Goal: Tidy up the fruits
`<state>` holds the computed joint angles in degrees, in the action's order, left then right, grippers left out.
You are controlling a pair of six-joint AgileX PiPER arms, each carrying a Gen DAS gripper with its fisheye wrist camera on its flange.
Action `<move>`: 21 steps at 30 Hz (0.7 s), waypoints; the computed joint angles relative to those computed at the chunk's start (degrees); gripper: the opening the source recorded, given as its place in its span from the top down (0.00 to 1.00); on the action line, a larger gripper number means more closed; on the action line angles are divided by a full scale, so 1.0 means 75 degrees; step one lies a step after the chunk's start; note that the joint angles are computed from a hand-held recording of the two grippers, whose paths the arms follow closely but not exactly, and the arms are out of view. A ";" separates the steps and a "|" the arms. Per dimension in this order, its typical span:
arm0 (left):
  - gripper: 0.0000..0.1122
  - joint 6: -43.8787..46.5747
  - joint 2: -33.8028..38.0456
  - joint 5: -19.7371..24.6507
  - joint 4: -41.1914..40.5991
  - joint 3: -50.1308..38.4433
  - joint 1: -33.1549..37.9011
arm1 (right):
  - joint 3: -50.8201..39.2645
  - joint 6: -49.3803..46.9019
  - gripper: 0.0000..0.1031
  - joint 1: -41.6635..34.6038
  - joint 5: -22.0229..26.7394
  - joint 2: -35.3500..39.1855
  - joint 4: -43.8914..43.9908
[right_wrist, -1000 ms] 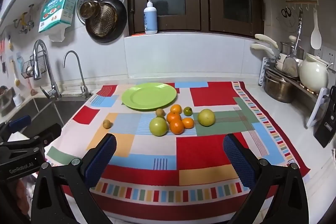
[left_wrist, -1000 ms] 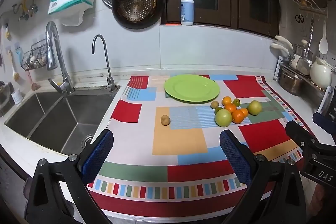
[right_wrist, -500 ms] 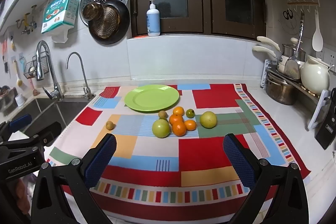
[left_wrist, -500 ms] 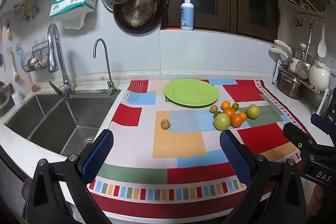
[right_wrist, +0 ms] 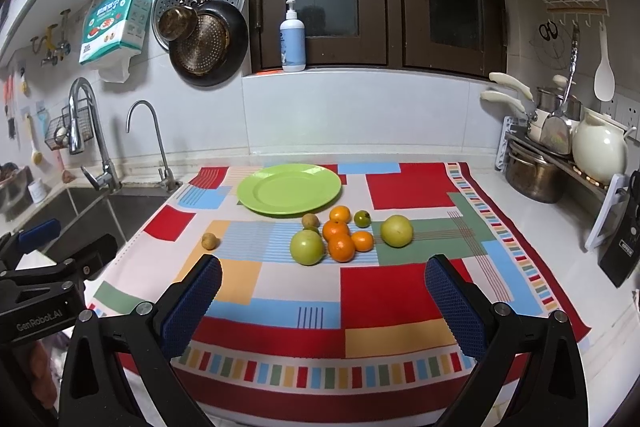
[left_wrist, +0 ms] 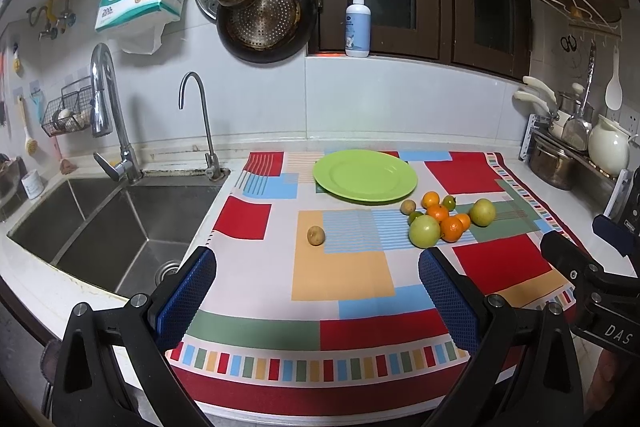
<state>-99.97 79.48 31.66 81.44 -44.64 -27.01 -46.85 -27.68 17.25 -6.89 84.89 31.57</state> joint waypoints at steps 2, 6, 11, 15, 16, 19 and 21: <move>0.08 -0.0003 -0.0013 -0.0001 0.0001 0.0014 0.0009 | -0.0005 -0.0081 0.01 0.0002 0.0002 0.0000 0.0074; 0.08 -0.0035 -0.0018 0.0006 0.0033 0.0036 0.0008 | -0.0006 -0.0067 0.01 0.0004 0.0002 -0.0002 0.0059; 0.08 -0.0053 -0.0014 0.0014 0.0053 0.0038 0.0008 | -0.0011 -0.0072 0.01 -0.0005 0.0019 -0.0003 0.0057; 0.08 -0.0079 -0.0022 0.0020 0.0069 0.0059 -0.0004 | 0.0004 0.0029 0.01 -0.0009 0.0009 -0.0010 -0.0050; 0.08 -0.0089 -0.0027 0.0012 0.0086 0.0065 0.0004 | 0.0003 0.0141 0.01 -0.0017 0.0014 -0.0010 -0.0169; 0.08 -0.0176 -0.0036 0.0057 0.0149 0.0107 -0.0037 | 0.0003 -0.0010 0.01 0.0002 0.0017 -0.0021 -0.0016; 0.08 -0.0173 -0.0035 0.0059 0.0145 0.0105 -0.0037 | 0.0012 -0.0033 0.01 0.0010 -0.0002 -0.0021 0.0011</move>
